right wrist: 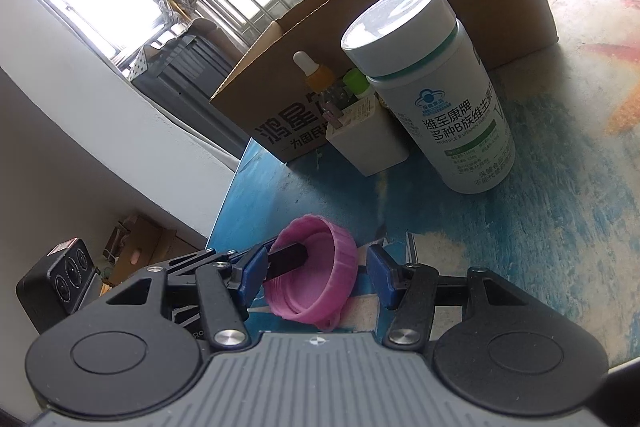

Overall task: Organize rigid objects
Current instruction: 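Grasp the pink tape roll with the left tool while the right tool closes on it, then carry the pink roll into the box with both tools and open them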

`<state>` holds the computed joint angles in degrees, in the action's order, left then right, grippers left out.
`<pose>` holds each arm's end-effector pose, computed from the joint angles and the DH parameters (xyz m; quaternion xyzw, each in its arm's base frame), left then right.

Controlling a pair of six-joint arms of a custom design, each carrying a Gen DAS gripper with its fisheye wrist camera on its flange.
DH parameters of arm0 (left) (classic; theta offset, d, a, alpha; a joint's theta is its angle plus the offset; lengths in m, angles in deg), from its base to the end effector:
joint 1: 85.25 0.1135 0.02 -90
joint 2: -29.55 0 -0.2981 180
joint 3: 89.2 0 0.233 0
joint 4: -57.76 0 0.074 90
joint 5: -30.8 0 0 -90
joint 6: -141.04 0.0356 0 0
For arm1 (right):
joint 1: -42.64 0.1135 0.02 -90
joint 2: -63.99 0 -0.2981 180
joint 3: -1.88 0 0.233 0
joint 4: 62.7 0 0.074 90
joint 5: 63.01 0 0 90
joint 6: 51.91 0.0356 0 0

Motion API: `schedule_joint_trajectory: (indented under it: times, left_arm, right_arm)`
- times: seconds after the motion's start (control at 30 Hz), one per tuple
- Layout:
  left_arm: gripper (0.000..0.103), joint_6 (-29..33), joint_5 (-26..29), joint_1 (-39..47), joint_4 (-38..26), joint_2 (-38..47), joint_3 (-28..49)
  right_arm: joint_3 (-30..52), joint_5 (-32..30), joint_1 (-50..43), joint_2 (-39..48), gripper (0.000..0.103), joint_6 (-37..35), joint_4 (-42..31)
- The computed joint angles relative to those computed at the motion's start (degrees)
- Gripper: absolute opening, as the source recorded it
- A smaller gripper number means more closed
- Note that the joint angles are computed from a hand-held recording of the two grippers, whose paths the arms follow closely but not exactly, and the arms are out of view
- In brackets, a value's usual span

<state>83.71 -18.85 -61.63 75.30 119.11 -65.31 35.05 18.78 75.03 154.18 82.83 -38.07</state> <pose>0.1753 0.0515 0.1240 0.1920 0.8642 -0.1258 0.4477 0.2000 0.1329 0.1576 0.0597 0.8727 0.3486 0.3367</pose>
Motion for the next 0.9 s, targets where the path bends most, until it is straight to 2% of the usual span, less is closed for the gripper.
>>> schedule_joint_trajectory:
  times: [0.07, 0.23, 0.27, 0.33, 0.37, 0.4, 0.53, 0.6, 0.67, 0.8, 0.9]
  left_arm:
    - [0.010, -0.89, -0.33, -1.15, 1.92, -3.25, -1.93]
    - [0.010, 0.26, -2.46, -4.83, -2.22, -13.36, -3.44]
    - [0.010, 0.56, -2.42, -5.27, -4.19, -14.78, -3.05]
    - [0.010, -0.48, -4.43, -7.00, -3.15, -16.39, -3.87]
    - [0.010, -0.42, -5.70, -7.90, -1.73, -16.76, -4.56]
    - [0.010, -0.40, -6.27, -8.27, -0.59, -16.68, -5.02]
    - [0.005, -1.23, -4.90, -7.10, -2.48, -17.08, -4.43]
    - [0.005, -0.94, -4.22, -6.98, -5.70, -20.29, -3.85]
    - [0.005, -1.11, -4.79, -8.14, -7.34, -24.67, -3.82]
    - [0.005, -4.19, -4.56, -10.20, -12.95, -32.37, -0.96]
    - [0.005, -6.28, -5.70, -12.70, -15.33, -34.80, 2.31]
  right_arm:
    - [-0.54, -0.15, -0.39, 0.19, 0.058, 0.50, 0.91]
    - [-3.11, -1.22, -1.04, 1.19, 0.058, 2.30, 6.53]
    - [-3.31, -1.18, -0.94, 1.65, 0.055, 1.77, 7.25]
    - [-3.81, -0.55, -0.44, 2.67, 0.051, 1.15, 8.79]
    - [-3.87, 0.05, -0.12, 2.91, 0.042, 0.93, 8.82]
    - [-3.77, 2.65, 0.98, 2.85, 0.029, 0.60, 8.05]
    - [-6.79, 8.23, 2.62, 2.05, 0.019, -0.19, 12.16]
    - [-6.58, 12.95, 4.22, -1.80, 0.017, -2.74, 8.26]
    - [-6.37, 15.05, 5.14, -5.64, 0.016, -4.34, 5.18]
    - [-4.76, 21.49, 7.84, -13.81, 0.016, -7.45, -1.85]
    - [-2.60, 24.46, 8.82, -20.27, 0.016, -10.91, -8.03]
